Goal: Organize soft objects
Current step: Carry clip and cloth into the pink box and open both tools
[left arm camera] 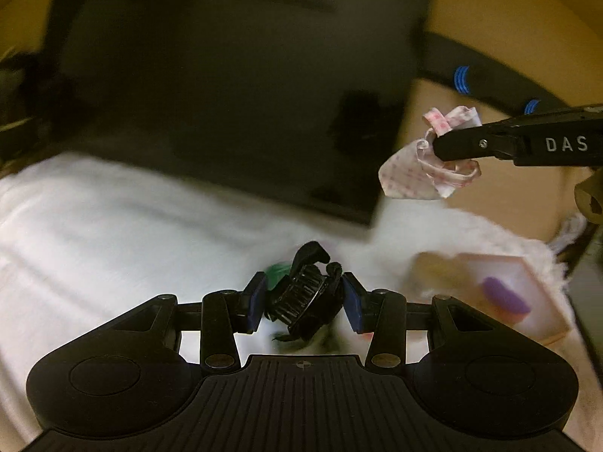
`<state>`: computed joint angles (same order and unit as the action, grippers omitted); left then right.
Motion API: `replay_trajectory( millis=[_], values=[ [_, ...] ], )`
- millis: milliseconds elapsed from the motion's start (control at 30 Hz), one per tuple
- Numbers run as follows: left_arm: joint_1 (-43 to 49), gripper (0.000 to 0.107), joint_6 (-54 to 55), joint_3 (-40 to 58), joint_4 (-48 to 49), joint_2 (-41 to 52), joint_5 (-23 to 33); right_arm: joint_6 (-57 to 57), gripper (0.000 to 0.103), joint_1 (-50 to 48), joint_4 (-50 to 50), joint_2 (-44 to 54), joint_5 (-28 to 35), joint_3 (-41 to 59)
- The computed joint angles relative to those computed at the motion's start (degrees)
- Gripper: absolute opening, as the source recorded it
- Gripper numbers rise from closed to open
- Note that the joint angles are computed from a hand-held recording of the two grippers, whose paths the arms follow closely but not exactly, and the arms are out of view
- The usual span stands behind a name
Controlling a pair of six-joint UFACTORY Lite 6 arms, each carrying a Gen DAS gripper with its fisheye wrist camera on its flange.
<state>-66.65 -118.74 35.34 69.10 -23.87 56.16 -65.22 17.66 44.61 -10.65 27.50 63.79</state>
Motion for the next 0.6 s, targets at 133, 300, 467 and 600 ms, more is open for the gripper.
replay_trajectory(
  millis=[133, 300, 467, 600],
  values=[
    [1.77, 0.047, 0.93, 14.21, 4.75, 14.81, -6.65, -11.46, 0.011, -17.55, 8.58, -3.43, 10.92, 0.94],
    [3.19, 0.047, 5.78, 33.71, 6.59, 32.70, -15.18, -20.73, 0.011, -40.11, 15.11, 1.02, 24.54, 7.18],
    [5.52, 0.047, 12.31, 52.38, 1.65, 49.69, -25.73, -24.60, 0.011, -52.59, 16.92, 9.61, 29.91, 13.42],
    [6.92, 0.047, 25.67, 67.02, -12.13, 63.73, -31.94, -25.69, 0.011, -55.44, 17.15, 14.99, 28.40, 13.77]
  ],
)
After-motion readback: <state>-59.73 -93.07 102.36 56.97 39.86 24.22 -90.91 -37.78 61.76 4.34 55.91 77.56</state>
